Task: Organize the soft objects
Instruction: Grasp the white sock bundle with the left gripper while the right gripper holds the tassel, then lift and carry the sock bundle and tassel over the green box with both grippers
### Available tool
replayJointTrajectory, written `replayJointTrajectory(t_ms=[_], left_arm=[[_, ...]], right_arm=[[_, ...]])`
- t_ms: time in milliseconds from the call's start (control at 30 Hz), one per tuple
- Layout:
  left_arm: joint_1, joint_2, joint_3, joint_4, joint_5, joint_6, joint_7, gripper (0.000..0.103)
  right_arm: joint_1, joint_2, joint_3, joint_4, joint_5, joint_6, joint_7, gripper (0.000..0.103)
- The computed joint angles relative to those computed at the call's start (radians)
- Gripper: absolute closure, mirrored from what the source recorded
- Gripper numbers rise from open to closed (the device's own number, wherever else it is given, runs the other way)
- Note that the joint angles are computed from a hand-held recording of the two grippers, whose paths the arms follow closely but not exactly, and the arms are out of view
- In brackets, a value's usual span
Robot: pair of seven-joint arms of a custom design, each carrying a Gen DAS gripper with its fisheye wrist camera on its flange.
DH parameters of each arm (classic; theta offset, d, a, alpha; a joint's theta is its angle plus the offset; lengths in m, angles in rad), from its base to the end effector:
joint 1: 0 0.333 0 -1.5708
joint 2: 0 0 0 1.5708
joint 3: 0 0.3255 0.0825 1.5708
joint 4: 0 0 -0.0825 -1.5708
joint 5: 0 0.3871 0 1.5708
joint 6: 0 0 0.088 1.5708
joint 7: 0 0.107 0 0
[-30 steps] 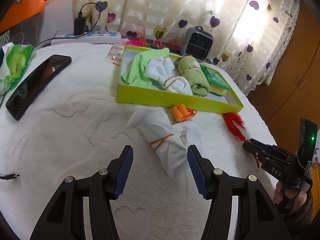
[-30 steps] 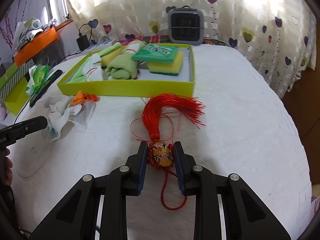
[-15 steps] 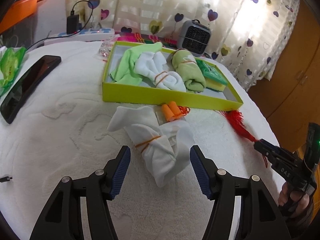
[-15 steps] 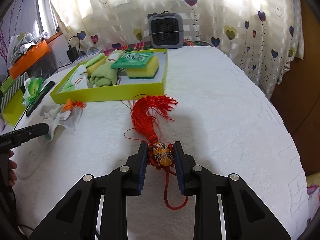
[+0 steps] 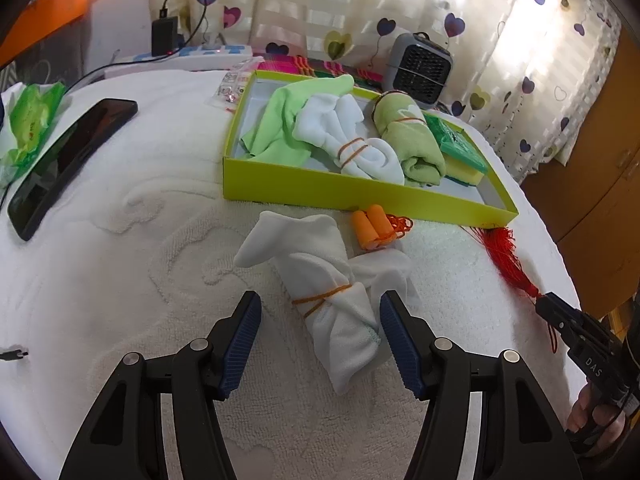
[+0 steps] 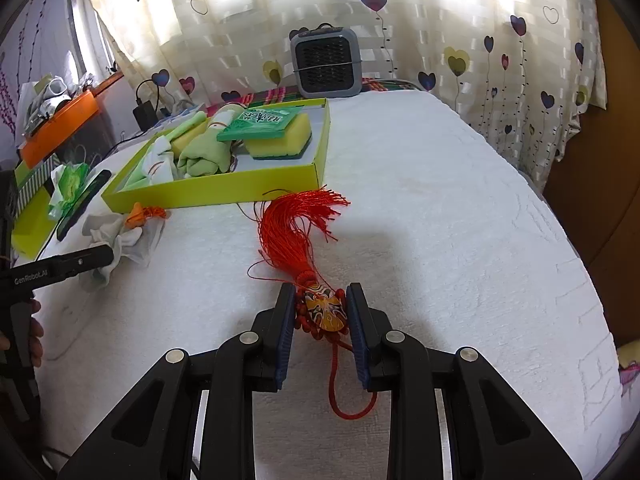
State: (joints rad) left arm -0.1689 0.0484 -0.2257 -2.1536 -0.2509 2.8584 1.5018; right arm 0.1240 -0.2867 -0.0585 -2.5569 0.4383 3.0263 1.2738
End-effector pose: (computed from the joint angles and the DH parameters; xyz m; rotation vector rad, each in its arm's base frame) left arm 0.5534 -0.2141 0.4604 -1.8654 2.0709 -0.9223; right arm 0.4706 -0.0020 0.4588 -1.6811 1.7813 -0.5606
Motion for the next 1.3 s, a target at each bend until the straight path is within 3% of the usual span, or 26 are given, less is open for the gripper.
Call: replayJointTrajectory(t_ms=[233,333,500,1033,1300], left_arm=[[0.002,0.007,-0.002,0.003,0.013,0.015,-0.018,0.042],[0.001,0.008,0.001,0.001,0.038,0.021,-0.037,0.049],[0.01,0.005,-0.013,-0.003,-0.047,0.031,0.039,0.065],[0.002,-0.002,-0.007,-0.017,-0.052,0.057,0.054,0.068],[-0.005,-0.026,-0.008,-0.034,-0.131,0.085,0.122,0.068]], right_arm=[[0.002,0.0,-0.002,0.0,0.001,-0.003,-0.001,0.076],[-0.002,0.0,0.002,0.0,-0.003,-0.003,0.003,0.076],[-0.001,0.001,0.0,-0.001,-0.004,-0.003,0.001,0.076],[0.005,0.001,-0.004,-0.002,0.002,0.0,-0.004,0.076],[0.108,-0.009,-0.084,0.003,0.143,0.0,-0.135,0.076]])
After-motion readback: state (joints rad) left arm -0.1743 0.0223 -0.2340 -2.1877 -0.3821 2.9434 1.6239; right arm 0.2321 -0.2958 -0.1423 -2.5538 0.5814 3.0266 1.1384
